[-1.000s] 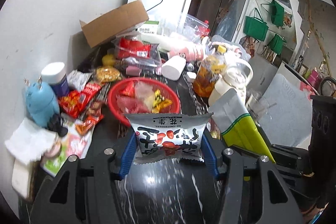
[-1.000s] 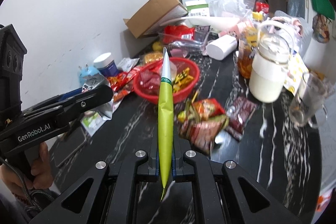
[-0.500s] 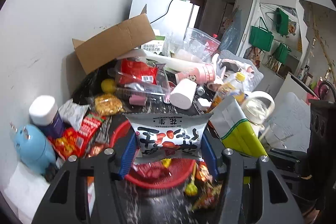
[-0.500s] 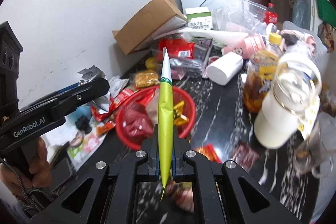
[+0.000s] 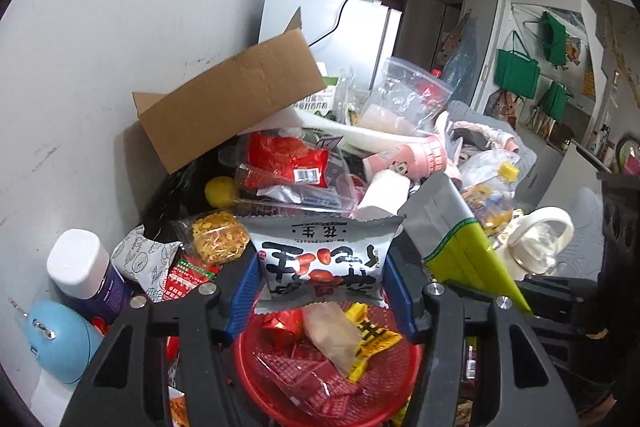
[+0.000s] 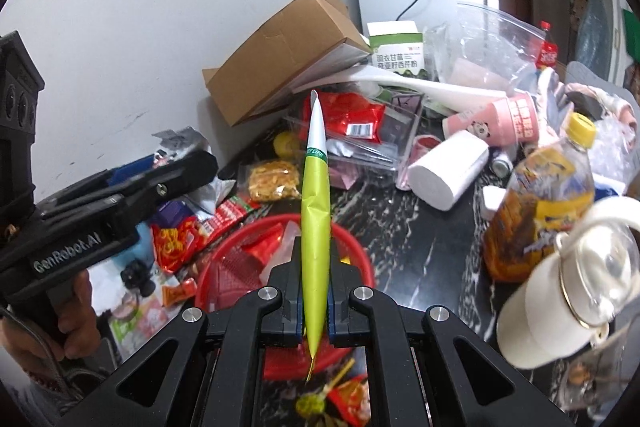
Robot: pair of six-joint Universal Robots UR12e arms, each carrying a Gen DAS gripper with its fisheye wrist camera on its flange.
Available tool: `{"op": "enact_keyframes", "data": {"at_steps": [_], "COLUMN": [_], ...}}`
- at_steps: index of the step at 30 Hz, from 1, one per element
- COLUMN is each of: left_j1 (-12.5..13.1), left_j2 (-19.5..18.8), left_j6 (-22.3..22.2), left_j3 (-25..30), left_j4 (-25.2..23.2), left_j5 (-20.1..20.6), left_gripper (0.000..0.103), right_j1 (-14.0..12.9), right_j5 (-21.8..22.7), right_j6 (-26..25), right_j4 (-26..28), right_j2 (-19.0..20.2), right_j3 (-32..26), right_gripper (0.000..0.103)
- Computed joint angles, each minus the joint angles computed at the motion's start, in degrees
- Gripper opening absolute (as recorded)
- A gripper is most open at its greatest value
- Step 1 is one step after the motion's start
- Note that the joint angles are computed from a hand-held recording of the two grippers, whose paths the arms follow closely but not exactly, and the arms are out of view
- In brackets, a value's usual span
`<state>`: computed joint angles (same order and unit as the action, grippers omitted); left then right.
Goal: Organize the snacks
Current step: 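Carry the white peanut packet and yellow-green bar over the red basket, then lower both held snacks into the red basket and open both grippers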
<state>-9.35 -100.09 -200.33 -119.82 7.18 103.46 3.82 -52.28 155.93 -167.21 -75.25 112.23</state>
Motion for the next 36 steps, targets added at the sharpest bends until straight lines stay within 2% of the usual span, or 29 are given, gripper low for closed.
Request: {"op": "enact_keyframes", "data": {"at_steps": [5,12,19,24,31,36], "left_j1": [0.5,1.38,2.06,2.93,2.4,2.01], "left_j2": [-0.65,-1.53,-2.32,-2.65,-3.36,-3.36], "left_j6": [0.62,1.37,1.75,1.58,3.09,3.84], "left_j3": [0.69,1.77,3.43,4.18,6.05,6.78], "left_j4": [-3.11,-7.8,-15.76,-20.77,-28.56,-31.36], "left_j5": [0.18,-1.65,-3.26,-6.33,-4.36,-2.62], "left_gripper": [0.056,0.056,0.056,0.056,0.056,0.056], "right_j1": [0.77,1.3,1.85,2.07,2.35,2.65], "right_j5": [-0.69,-1.44,-3.12,-3.84,-4.64,-5.17], "right_j6": [-0.98,-2.58,-3.32,-3.56,-4.41,-5.78], "right_j4": [1.43,4.6,6.63,7.65,8.49,9.59], "right_j2": [1.17,2.54,3.55,4.0,4.33,4.83], "right_j3": [-1.2,-2.39,-3.29,-3.83,-4.11,-4.49], "right_gripper": [0.008,0.008,0.007,0.008,0.008,0.008]}}
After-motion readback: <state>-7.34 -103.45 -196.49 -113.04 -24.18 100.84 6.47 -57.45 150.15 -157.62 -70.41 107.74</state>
